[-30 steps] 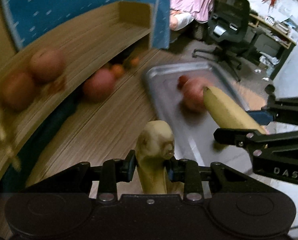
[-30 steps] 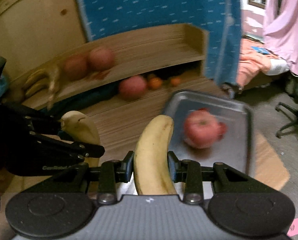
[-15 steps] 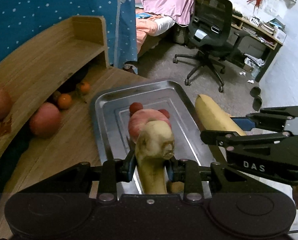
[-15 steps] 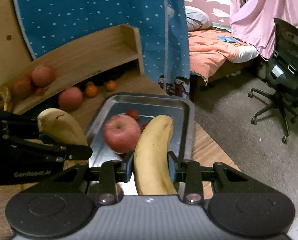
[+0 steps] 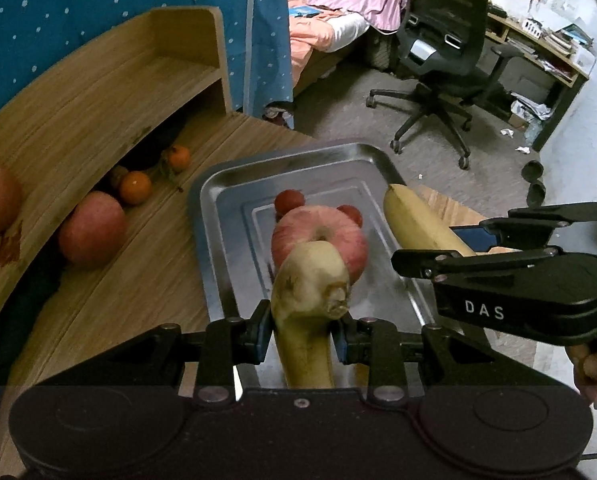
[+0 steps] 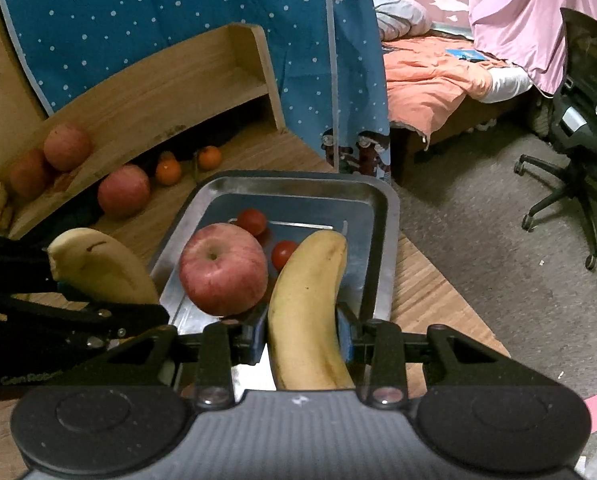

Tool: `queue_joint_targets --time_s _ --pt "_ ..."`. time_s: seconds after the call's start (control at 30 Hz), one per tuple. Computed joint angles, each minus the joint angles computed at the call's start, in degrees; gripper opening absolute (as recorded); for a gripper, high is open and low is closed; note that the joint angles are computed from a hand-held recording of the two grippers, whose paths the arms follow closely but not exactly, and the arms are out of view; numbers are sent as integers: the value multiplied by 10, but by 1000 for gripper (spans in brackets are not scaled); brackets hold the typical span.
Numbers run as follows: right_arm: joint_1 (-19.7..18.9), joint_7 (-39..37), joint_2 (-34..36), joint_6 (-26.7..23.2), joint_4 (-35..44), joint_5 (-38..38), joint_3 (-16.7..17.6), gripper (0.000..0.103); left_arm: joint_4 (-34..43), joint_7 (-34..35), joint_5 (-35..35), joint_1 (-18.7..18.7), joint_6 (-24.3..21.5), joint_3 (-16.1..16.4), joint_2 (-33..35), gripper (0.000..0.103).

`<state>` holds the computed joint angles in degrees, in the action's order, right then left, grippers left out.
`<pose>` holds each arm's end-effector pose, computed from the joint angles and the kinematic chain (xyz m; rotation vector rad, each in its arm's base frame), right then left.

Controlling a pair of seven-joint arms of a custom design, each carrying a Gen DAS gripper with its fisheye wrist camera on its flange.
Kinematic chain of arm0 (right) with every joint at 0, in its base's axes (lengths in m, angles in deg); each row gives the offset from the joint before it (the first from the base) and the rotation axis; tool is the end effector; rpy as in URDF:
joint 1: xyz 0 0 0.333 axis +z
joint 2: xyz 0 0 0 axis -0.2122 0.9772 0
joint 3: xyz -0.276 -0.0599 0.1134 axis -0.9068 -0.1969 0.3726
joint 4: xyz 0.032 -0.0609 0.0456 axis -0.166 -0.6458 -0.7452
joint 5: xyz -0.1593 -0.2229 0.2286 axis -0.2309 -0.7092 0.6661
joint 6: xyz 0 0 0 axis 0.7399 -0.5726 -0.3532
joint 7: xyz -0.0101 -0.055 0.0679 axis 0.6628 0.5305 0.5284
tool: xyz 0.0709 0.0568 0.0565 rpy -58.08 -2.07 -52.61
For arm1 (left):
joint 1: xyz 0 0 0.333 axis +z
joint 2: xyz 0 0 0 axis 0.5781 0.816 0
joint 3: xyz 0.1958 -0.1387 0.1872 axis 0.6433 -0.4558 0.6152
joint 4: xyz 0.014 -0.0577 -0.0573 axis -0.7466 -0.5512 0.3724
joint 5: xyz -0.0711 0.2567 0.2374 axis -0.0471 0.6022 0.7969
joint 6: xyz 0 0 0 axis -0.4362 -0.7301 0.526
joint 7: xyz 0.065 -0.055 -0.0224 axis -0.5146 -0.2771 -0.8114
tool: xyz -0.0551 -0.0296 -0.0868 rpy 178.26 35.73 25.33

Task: Organize fruits
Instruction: 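Lower the bananas onto the tray beside the apple and open both grippers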

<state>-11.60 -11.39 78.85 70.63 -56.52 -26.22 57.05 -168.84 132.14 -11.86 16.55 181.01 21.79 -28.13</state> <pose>0.6055 0.0301 0.4588 -2.0341 1.4865 -0.3222 0.6196 -0.2785 0.4676 -1.7638 2.1446 -0.6255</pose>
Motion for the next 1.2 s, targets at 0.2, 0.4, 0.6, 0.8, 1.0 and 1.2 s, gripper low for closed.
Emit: queue_joint_targets --time_s 0.2,0.4,0.6,0.8,1.0,1.2 --pt "-2 11 17 -10 16 -7 3 39 15 -1 -4 2 -15 1 12 33" --pt "-4 17 28 -17 29 -14 7 39 21 -1 -8 3 -17 2 18 33" --pt "-7 20 37 -23 40 -20 11 39 27 -1 -11 3 -21 2 23 33" --pt "-9 23 42 -28 45 -23 13 39 28 0 -12 3 -22 2 23 33" --pt "-9 28 45 -27 47 -28 14 44 30 -3 -7 1 -22 5 26 34" --pt "-9 22 38 -17 39 -26 15 46 18 -12 3 -1 -14 8 18 37"
